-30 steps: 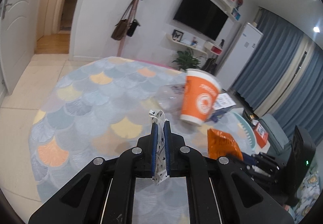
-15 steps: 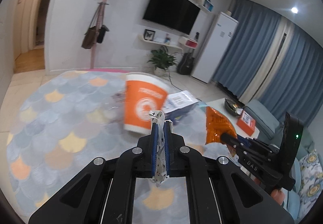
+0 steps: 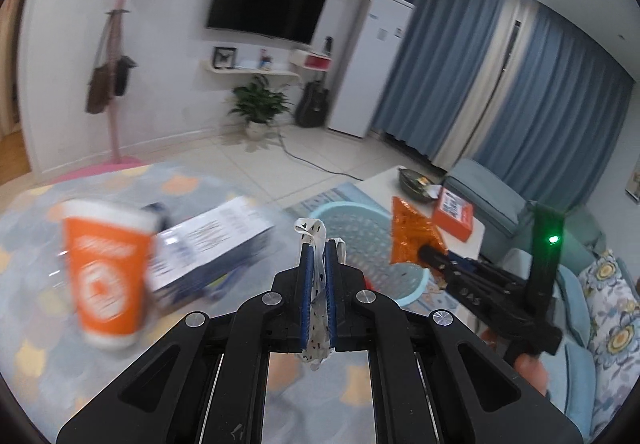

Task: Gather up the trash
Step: 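Carry wrapper and dotted paper over the blue basket and open both grippers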

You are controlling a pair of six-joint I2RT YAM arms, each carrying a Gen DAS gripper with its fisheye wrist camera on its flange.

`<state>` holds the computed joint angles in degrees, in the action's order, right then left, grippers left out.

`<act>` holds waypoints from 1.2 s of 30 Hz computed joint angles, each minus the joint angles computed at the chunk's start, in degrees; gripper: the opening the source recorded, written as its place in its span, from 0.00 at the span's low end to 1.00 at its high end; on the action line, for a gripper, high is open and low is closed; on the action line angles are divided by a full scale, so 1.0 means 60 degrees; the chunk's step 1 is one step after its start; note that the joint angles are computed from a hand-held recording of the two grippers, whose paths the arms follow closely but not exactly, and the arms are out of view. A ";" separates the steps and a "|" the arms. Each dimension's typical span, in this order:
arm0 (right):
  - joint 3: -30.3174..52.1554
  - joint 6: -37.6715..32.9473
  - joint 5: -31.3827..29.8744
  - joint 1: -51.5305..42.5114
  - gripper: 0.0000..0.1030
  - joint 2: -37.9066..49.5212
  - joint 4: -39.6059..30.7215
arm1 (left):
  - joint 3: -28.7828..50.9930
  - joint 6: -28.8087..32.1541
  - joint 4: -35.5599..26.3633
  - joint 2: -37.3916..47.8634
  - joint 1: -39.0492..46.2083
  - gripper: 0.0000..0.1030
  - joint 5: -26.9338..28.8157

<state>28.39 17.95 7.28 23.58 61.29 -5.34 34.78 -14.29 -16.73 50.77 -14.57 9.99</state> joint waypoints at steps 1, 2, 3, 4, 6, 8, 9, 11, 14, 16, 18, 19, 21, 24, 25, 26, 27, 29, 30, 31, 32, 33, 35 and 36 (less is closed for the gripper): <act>0.0059 -0.0166 -0.0218 -0.0542 0.15 0.0394 0.0212 | 0.0135 -0.0081 0.0334 0.0467 -0.0248 0.04 -0.0118; 0.0106 -0.0251 -0.0389 -0.0885 0.15 0.0667 0.0355 | 0.0280 -0.0150 0.0661 0.0946 -0.0483 0.04 -0.0201; 0.0175 -0.0312 -0.0580 -0.1263 0.15 0.1042 0.0533 | 0.0520 -0.0276 0.1100 0.1632 -0.0785 0.04 -0.0330; 0.0264 -0.0348 -0.0723 -0.1564 0.15 0.1432 0.0684 | 0.0741 -0.0373 0.1454 0.2211 -0.1005 0.04 -0.0394; 0.0486 -0.0454 -0.1086 -0.2282 0.15 0.2395 0.1072 | 0.1176 -0.0482 0.2017 0.3289 -0.1350 0.04 -0.0447; 0.0690 -0.0507 -0.1309 -0.2698 0.15 0.3191 0.1307 | 0.1754 -0.0647 0.2470 0.4518 -0.1638 0.04 -0.0413; 0.0799 -0.0548 -0.1408 -0.2876 0.15 0.3580 0.1401 | 0.1967 -0.0662 0.2604 0.4945 -0.1728 0.04 -0.0431; 0.1124 -0.0714 -0.1542 -0.3166 0.15 0.4390 0.1506 | 0.2404 -0.0655 0.2808 0.5763 -0.1879 0.04 -0.0506; 0.1411 -0.0787 -0.1541 -0.3325 0.15 0.5143 0.1598 | 0.3068 -0.0719 0.2977 0.6939 -0.1989 0.04 -0.0403; 0.1577 -0.0765 -0.1602 -0.3418 0.16 0.5512 0.1598 | 0.3402 -0.0760 0.3044 0.7525 -0.2005 0.04 -0.0293; 0.1807 -0.0771 -0.1751 -0.3552 0.16 0.5874 0.1538 | 0.3741 -0.0773 0.3022 0.8010 -0.2032 0.04 -0.0259; 0.1880 -0.0775 -0.1770 -0.3566 0.17 0.5968 0.1507 | 0.3881 -0.0781 0.3006 0.8206 -0.2029 0.04 -0.0223; 0.2047 -0.0807 -0.1751 -0.3584 0.24 0.6159 0.1424 | 0.3893 -0.0748 0.3037 0.8331 -0.1966 0.04 -0.0128; 0.2177 -0.0759 -0.1793 -0.3600 0.30 0.6265 0.1340 | 0.4010 -0.0726 0.3009 0.8454 -0.1869 0.05 -0.0027; 0.2219 -0.0739 -0.1723 -0.3563 0.32 0.6307 0.1329 | 0.4040 -0.0723 0.2999 0.8477 -0.1839 0.05 0.0012; 0.2242 -0.0719 -0.1712 -0.3554 0.35 0.6325 0.1319 | 0.4069 -0.0738 0.2997 0.8495 -0.1839 0.05 -0.0003; 0.2266 -0.0684 -0.1699 -0.3547 0.46 0.6344 0.1306 | 0.4095 -0.0762 0.2980 0.8499 -0.1821 0.06 -0.0026; 0.2232 -0.0548 -0.1597 -0.3524 0.54 0.6275 0.1329 | 0.4060 -0.0859 0.3019 0.8474 -0.1834 0.22 0.0053; 0.2230 -0.0546 -0.1639 -0.3528 0.54 0.6227 0.1311 | 0.3981 -0.0875 0.3067 0.8392 -0.1834 0.26 0.0011; 0.2225 -0.0575 -0.1677 -0.3518 0.54 0.6180 0.1283 | 0.3900 -0.0858 0.3069 0.8284 -0.1847 0.33 -0.0100; 0.2208 -0.0585 -0.1616 -0.3481 0.54 0.6096 0.1228 | 0.3818 -0.0832 0.3076 0.8168 -0.1798 0.40 -0.0041; 0.2204 -0.0568 -0.1566 -0.3445 0.54 0.6021 0.1153 | 0.3663 -0.0857 0.3132 0.8008 -0.1744 0.44 0.0058; 0.2156 -0.0550 -0.1733 -0.3461 0.54 0.5789 0.1012 | 0.3436 -0.0962 0.3232 0.7721 -0.1740 0.54 0.0043; 0.2107 -0.0551 -0.1777 -0.3446 0.54 0.5652 0.0976 | 0.3349 -0.0970 0.3252 0.7593 -0.1717 0.57 0.0036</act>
<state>41.03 14.65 -3.39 2.90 95.20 0.51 54.88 -20.10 2.78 96.33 -24.88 10.21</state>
